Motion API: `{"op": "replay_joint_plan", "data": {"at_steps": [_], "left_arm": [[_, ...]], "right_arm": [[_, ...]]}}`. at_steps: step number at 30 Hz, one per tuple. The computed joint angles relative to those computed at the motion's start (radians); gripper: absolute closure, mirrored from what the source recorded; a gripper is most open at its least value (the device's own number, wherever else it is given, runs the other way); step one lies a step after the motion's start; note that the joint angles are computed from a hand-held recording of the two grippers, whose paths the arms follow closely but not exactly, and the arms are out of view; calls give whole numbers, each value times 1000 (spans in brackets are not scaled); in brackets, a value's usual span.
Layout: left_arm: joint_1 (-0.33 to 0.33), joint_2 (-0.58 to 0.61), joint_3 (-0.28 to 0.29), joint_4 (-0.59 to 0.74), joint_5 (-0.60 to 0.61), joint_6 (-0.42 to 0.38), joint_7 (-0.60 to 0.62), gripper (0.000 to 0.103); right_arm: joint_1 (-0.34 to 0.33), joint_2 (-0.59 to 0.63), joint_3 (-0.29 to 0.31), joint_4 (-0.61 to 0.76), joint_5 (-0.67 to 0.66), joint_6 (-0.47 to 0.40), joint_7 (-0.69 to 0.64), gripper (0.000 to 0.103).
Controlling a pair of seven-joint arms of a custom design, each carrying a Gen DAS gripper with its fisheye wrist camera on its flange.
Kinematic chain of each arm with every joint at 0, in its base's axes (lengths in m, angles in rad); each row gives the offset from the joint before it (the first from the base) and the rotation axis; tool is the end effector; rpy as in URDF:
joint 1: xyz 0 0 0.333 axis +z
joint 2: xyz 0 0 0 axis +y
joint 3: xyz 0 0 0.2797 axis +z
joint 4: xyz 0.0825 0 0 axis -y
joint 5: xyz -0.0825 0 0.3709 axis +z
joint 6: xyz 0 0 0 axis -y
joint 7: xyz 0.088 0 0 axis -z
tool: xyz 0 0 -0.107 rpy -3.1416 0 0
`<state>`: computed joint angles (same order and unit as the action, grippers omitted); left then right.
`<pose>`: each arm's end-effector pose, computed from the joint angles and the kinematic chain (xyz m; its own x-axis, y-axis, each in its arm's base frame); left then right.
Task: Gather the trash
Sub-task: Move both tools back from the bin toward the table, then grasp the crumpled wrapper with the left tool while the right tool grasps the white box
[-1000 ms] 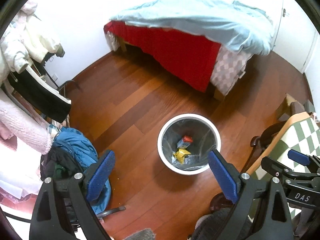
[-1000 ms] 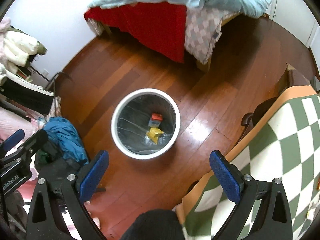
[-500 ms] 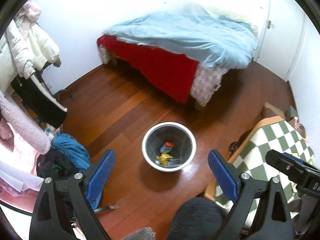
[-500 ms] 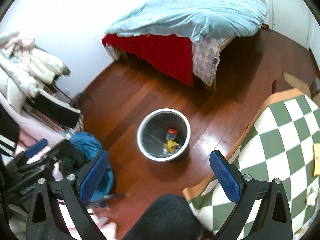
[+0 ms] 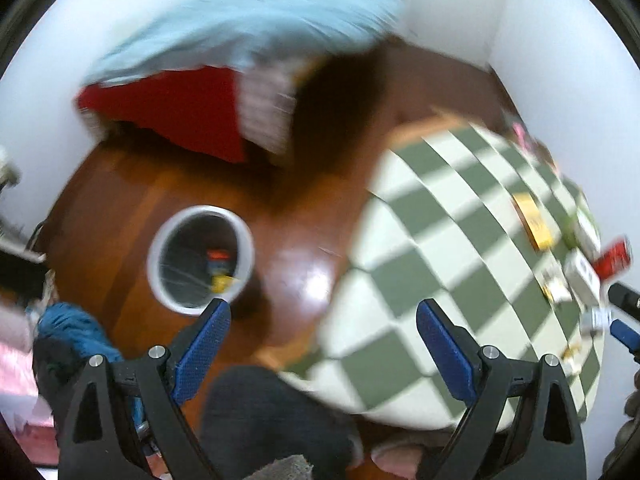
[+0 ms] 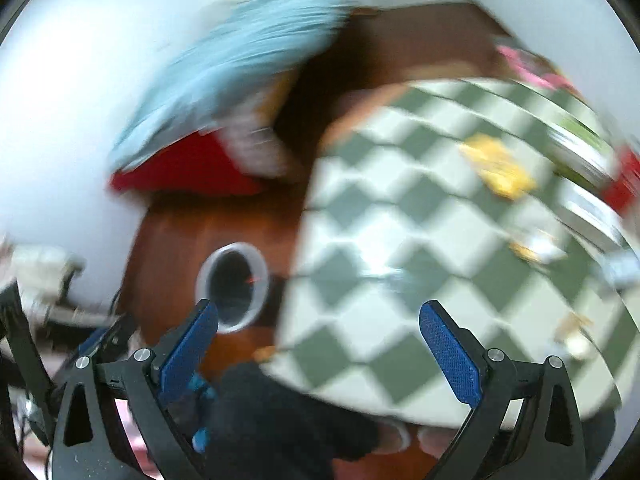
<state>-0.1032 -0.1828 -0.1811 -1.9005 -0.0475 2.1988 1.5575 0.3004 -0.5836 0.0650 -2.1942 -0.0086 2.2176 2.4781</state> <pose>0.5136 -0.1591 0.5945 -0.2594 -0.9656 0.0203 -0.8599 0.2213 -0.4599 0.3922 0.1567 0.6413 -0.3864 -0.8207 -0.4210 -0.7428 0.5474 -0.3854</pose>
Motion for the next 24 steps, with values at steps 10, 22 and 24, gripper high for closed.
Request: {"op": "replay_joint_plan", "data": {"at_steps": [10,22,24], "left_arm": [[-213,297,-117,239,102,-41,9,8],[-371,508,-101,444,156,-107,162,9],[-372,513,-103,449,134,-108,209,9]], "right_arm": [[-307,-392,-129,-422,-127,-117,200,1],[-458,-315,-254,-547,-88,39,128,31],[-460,-311,-243,-544,-83,25,101,44]]}}
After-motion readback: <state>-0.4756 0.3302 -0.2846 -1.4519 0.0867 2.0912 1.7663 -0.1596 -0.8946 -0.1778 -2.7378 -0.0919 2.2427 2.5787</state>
